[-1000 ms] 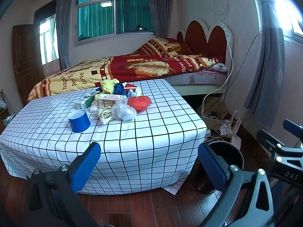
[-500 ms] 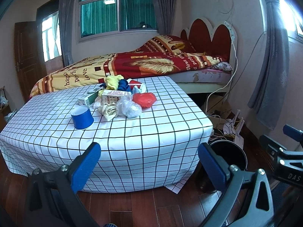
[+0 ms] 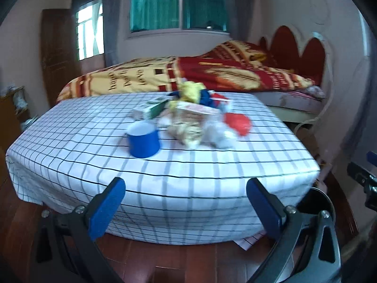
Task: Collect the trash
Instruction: 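Grasp the blue paper cup with the left tool while the right tool grasps the clear plastic bag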
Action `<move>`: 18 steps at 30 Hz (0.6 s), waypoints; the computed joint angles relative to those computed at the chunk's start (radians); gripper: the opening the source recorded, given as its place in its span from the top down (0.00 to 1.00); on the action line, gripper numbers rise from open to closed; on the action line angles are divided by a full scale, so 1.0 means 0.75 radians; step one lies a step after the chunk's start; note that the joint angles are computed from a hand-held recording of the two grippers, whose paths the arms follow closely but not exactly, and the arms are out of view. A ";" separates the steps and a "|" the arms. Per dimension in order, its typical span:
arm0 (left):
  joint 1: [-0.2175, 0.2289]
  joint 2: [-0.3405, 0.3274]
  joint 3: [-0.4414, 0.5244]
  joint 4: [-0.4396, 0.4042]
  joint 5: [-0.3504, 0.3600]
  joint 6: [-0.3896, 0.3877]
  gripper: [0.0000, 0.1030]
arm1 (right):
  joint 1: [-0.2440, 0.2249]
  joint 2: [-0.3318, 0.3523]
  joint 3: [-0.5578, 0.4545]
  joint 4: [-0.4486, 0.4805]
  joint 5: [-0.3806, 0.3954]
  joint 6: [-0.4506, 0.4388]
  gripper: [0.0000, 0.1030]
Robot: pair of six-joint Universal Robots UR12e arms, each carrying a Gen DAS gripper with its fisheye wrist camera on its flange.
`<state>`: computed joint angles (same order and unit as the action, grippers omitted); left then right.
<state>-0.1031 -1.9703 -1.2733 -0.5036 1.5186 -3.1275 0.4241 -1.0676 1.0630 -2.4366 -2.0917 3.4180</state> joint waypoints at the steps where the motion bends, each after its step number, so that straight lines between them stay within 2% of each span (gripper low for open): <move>1: 0.002 -0.012 0.013 0.000 0.023 -0.006 0.00 | -0.007 0.038 -0.048 -0.003 0.039 -0.033 0.00; 3: 0.004 -0.040 0.050 -0.031 0.074 -0.021 0.00 | -0.020 0.095 -0.124 0.009 0.114 -0.057 0.00; 4: 0.006 -0.057 0.070 -0.047 0.093 -0.033 0.00 | -0.025 0.140 -0.193 0.062 0.147 -0.051 0.00; 7: 0.016 -0.085 0.099 -0.076 0.081 -0.012 0.00 | -0.031 0.243 -0.362 0.180 0.217 -0.056 0.00; 10: 0.024 -0.120 0.133 -0.074 0.096 -0.006 0.00 | -0.032 0.332 -0.485 0.191 0.291 -0.131 0.01; 11: 0.030 -0.136 0.151 -0.079 0.092 -0.022 0.00 | -0.032 0.354 -0.520 0.210 0.298 -0.144 0.03; 13: 0.039 -0.162 0.186 -0.094 0.090 -0.058 0.00 | -0.035 0.425 -0.630 0.260 0.338 -0.167 0.15; 15: 0.052 -0.196 0.230 -0.109 0.078 -0.102 0.01 | -0.039 0.485 -0.734 0.330 0.359 -0.167 0.34; 17: 0.058 -0.222 0.267 -0.130 0.081 -0.132 0.01 | -0.046 0.544 -0.839 0.400 0.390 -0.162 0.41; 18: 0.062 -0.242 0.295 -0.148 0.078 -0.150 0.01 | -0.049 0.574 -0.890 0.425 0.401 -0.157 0.41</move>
